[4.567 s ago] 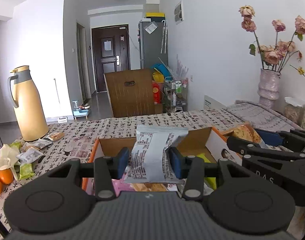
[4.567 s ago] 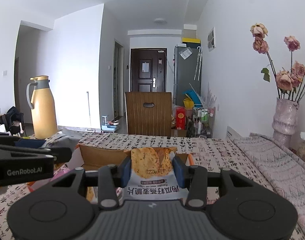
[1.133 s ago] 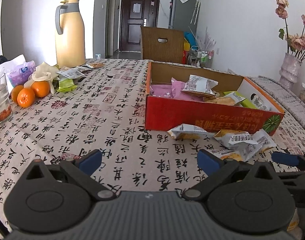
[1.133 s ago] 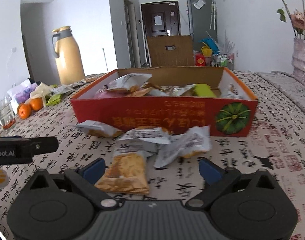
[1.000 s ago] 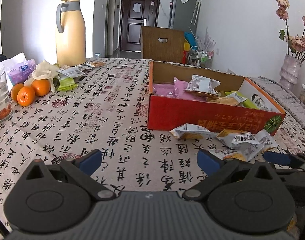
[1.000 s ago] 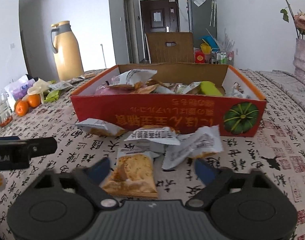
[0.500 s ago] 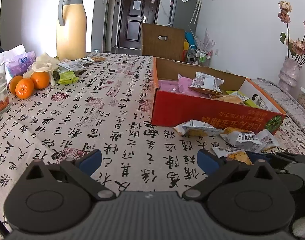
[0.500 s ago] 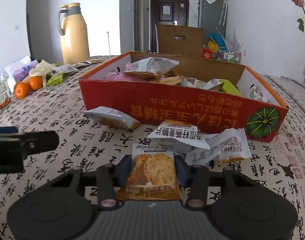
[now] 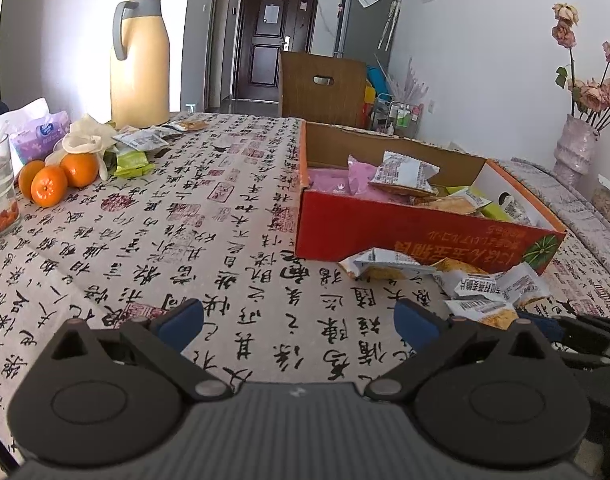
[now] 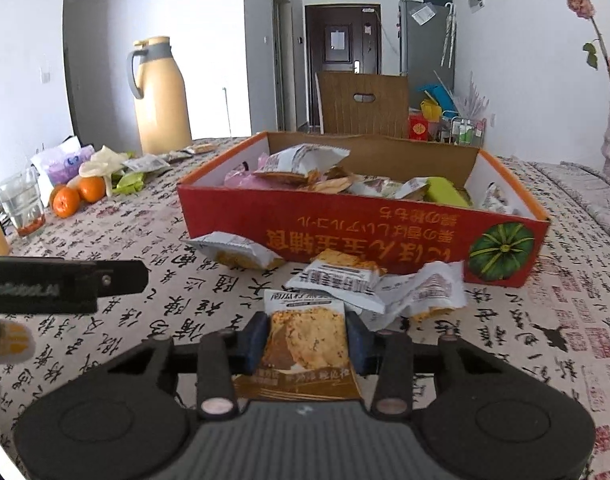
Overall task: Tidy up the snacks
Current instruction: 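Carry the cookie packet toward the box with the right gripper while the left gripper grasps a white printed packet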
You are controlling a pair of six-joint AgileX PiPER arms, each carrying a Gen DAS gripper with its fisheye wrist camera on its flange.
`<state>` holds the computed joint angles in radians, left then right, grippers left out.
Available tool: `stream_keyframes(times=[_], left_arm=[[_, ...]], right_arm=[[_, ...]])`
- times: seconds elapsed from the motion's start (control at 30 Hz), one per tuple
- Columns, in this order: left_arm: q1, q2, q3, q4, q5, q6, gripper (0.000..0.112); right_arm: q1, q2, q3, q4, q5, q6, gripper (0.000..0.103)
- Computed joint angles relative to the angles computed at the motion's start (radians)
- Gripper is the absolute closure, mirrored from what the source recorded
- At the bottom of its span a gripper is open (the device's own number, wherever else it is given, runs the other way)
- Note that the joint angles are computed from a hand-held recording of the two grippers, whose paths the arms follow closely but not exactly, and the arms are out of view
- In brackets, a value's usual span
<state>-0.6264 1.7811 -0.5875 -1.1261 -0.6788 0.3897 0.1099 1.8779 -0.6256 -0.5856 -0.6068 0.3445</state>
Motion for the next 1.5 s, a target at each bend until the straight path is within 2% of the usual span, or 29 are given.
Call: stream_keyframes(times=[0.3,0.5,0.77,1.07,1.17,1.37,1.43,1.5], left_arm=[[-0.015,0.006,-0.086,-0.099,0.001,0.151,0.009],[-0.009,0.041,-0.183,-0.168,0.021,0.278,0.009],[0.012,0.131,-0.363,-0.329,0.071,0.515,0.009],[0.044,0.249,-0.544,-0.551,0.089,0.777,0.009],[0.057,0.276,-0.569,-0.576,0.097,0.803,0.009],[0.070,0.305,-0.566,-0.491,0.116,0.717,0.010],[0.068,0.316,-0.572,-0.482,0.115,0.714,0.015],[0.074,0.328,-0.582,-0.488,0.128,0.728,0.026]], right_arm=[[-0.139,-0.038,0.073,-0.069,-0.079,0.014,0.063],[-0.245,-0.030,0.060,-0.099,-0.109,0.037,0.063],[-0.324,0.024,-0.038,-0.100,-0.103,0.078,0.063],[-0.335,0.100,-0.164,-0.090,-0.072,0.113,0.063],[-0.330,0.129,-0.195,-0.092,-0.070,0.125,0.063],[-0.318,0.182,-0.239,-0.112,-0.057,0.147,0.063],[-0.318,0.192,-0.244,-0.114,-0.061,0.154,0.063],[-0.318,0.199,-0.249,-0.122,-0.061,0.165,0.063]])
